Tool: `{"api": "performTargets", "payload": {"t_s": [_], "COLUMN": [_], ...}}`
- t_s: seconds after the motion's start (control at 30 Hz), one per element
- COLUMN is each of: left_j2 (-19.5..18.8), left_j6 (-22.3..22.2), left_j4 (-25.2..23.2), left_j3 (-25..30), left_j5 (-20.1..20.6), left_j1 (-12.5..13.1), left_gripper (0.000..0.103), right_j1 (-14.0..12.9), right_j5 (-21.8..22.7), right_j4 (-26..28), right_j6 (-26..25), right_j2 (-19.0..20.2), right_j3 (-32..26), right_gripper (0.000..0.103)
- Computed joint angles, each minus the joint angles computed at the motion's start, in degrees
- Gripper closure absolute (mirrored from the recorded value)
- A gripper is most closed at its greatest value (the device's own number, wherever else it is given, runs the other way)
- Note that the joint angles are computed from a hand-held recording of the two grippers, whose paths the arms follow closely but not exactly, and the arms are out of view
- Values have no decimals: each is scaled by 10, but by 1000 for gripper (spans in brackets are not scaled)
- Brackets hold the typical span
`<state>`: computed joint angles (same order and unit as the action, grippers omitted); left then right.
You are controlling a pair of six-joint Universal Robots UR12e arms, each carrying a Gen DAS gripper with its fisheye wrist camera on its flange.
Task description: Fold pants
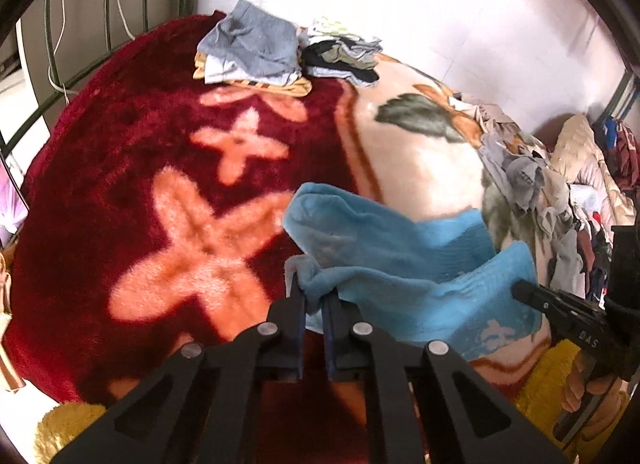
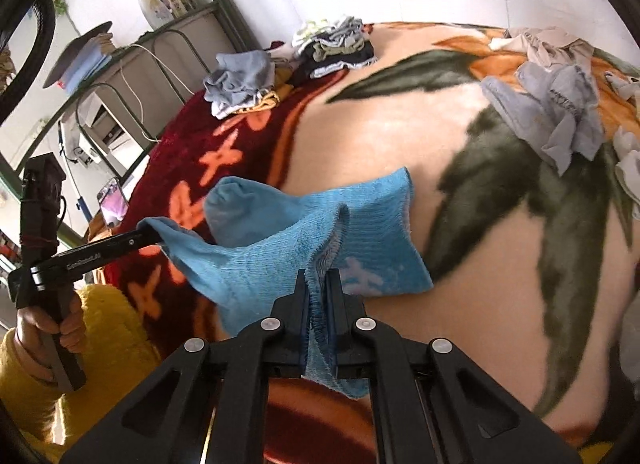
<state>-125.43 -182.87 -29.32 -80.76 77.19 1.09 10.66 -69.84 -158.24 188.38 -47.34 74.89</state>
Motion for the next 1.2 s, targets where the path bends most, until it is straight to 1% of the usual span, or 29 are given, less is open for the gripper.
{"api": "performTargets", "payload": {"t_s": [0.07, 0.1, 0.17, 0.23, 0.33, 0.57, 0.67, 0.8, 0.87, 0.93, 1.0, 1.07, 1.13, 1.2], "left_j2": [3, 3, 0, -5, -18, -66, -91, -113, -119, -122, -124, -125, -121, -112], "left_j6": [3, 4, 8, 16, 29, 60, 74, 90, 91, 89, 82, 76, 69, 65], "left_j4": [6, 3, -4, -13, -27, -84, -121, -143, -149, -150, -150, -154, -153, -145], "left_j3": [-2, 0, 9, 21, 45, 124, 164, 196, 206, 210, 211, 212, 207, 195], "left_j5": [-9, -15, -16, -10, -4, 3, 26, 48, 55, 58, 62, 63, 56, 48], "left_j1": [1, 2, 1, -1, -4, -11, -17, -22, -23, -22, -20, -18, -16, -14], "left_gripper": [96, 96, 96, 96, 96, 96, 96, 95, 95, 93, 83, 80, 79, 76], "right_j1": [-1, -3, -6, -7, -8, -8, -9, -6, -4, -1, 1, 2, 4, 4], "right_j5": [8, 15, 25, 21, 12, -28, -35, -46, -58, -74, -84, -93, -101, -104], "right_j4": [-11, -16, -28, -31, -22, 9, 24, 36, 42, 44, 45, 47, 47, 50], "right_j6": [11, 18, 32, 34, 34, 20, 15, -15, -31, -43, -48, -53, -57, -53], "right_j2": [-7, -9, -11, -9, -1, 27, 42, 59, 67, 74, 80, 84, 85, 82], "right_j3": [9, 12, 15, 12, -2, -45, -65, -89, -99, -107, -114, -119, -120, -120], "right_gripper": [95, 95, 95, 95, 95, 95, 95, 95, 95, 95, 95, 95, 95, 92]}}
